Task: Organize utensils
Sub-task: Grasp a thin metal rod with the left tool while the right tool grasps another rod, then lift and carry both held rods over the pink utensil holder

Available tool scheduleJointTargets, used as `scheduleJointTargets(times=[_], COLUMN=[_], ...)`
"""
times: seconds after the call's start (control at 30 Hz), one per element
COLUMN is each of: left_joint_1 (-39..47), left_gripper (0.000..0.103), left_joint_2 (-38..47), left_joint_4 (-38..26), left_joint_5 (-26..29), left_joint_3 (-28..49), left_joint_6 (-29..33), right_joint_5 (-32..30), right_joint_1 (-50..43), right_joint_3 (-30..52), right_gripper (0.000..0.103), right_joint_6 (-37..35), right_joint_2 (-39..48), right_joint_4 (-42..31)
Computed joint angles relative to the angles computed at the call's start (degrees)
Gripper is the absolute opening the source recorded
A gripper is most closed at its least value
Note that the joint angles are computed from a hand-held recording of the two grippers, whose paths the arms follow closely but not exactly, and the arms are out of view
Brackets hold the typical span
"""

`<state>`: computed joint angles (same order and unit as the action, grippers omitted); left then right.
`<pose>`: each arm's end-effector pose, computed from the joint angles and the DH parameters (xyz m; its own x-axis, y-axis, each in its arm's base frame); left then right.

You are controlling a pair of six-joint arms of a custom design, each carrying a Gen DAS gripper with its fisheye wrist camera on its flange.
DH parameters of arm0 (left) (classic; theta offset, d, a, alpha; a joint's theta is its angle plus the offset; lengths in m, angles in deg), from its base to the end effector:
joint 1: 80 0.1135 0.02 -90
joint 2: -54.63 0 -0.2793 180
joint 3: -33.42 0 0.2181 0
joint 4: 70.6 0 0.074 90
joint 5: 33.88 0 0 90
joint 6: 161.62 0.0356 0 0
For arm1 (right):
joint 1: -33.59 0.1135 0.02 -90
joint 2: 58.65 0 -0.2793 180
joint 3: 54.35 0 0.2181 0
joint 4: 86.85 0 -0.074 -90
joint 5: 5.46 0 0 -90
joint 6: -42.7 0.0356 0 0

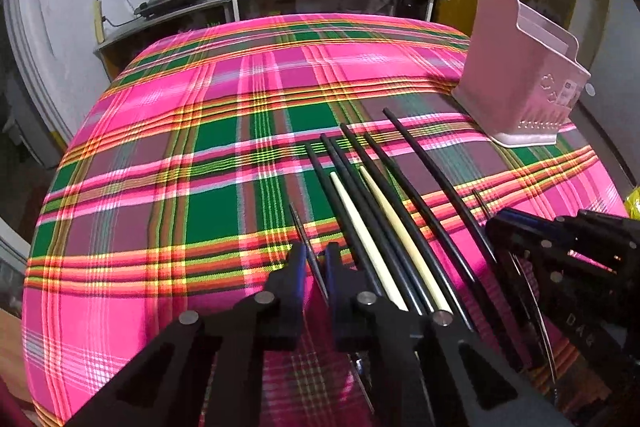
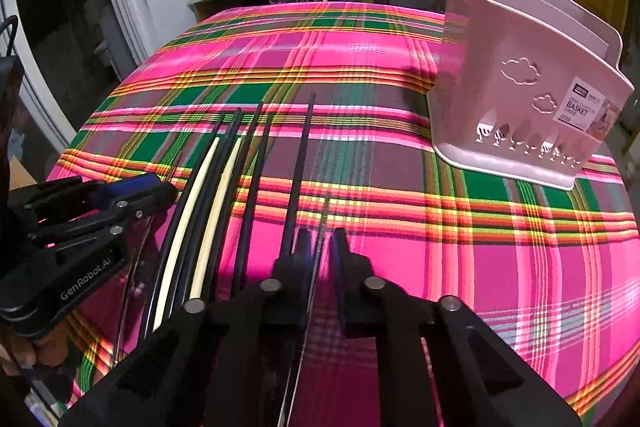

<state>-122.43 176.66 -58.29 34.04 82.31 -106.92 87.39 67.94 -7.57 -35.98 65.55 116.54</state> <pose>0.2183 -0.1814 0.0481 -0.8091 0.0141 -0.5875 0.0275 0.9995 -0.0138 0.2395 0.1615 0.0430 -0.7611 -0.2827 -0.5838 -0.3978 0.9143 0.0758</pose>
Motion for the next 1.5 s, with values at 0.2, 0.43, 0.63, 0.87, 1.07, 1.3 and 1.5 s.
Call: scheduleJointTargets(times=[0.2, 0.43, 0.63, 0.87, 1.07, 1.3, 1.5], left_joint_1=[2.22, 3.48, 3.71, 1.65, -1.36, -2.86, -3.61], left_gripper=[0.004, 0.004, 0.004, 0.004, 0.004, 0.004, 0.004], left_joint_2=[-1.12, -9.96, -21.43, -34.59, -42.00, -45.48, -45.72], left_joint_4=[3.35, 7.41, 3.13, -5.48, -11.70, -16.95, -20.73], left_joint_5=[4.20, 6.01, 6.42, 4.96, 3.22, 3.28, 3.95], left_joint_3=[-2.21, -8.91, -11.70, -12.49, -11.45, -8.03, -2.47], left_joint_6=[0.96, 2.42, 3.64, 3.89, 3.50, 3.58, 5.09], right_joint_5=[-2.98, -4.60, -4.47, -3.42, -2.62, -2.11, -3.88], right_joint_1=[-1.39, -2.42, -3.05, -2.91, -2.86, -3.37, -6.29], right_joint_3=[0.38, -2.30, -5.29, -8.52, -10.57, -12.08, -11.57], right_gripper=[0.006, 0.005, 0.005, 0.005, 0.005, 0.005, 0.005], right_joint_6=[0.23, 0.40, 0.11, 0.27, 0.08, -0.13, -1.20], right_joint_2=[-0.93, -5.80, -13.90, -24.35, -31.70, -37.24, -43.09], right_joint_4=[-1.47, -0.81, -2.33, -5.44, -8.24, -10.47, -14.85])
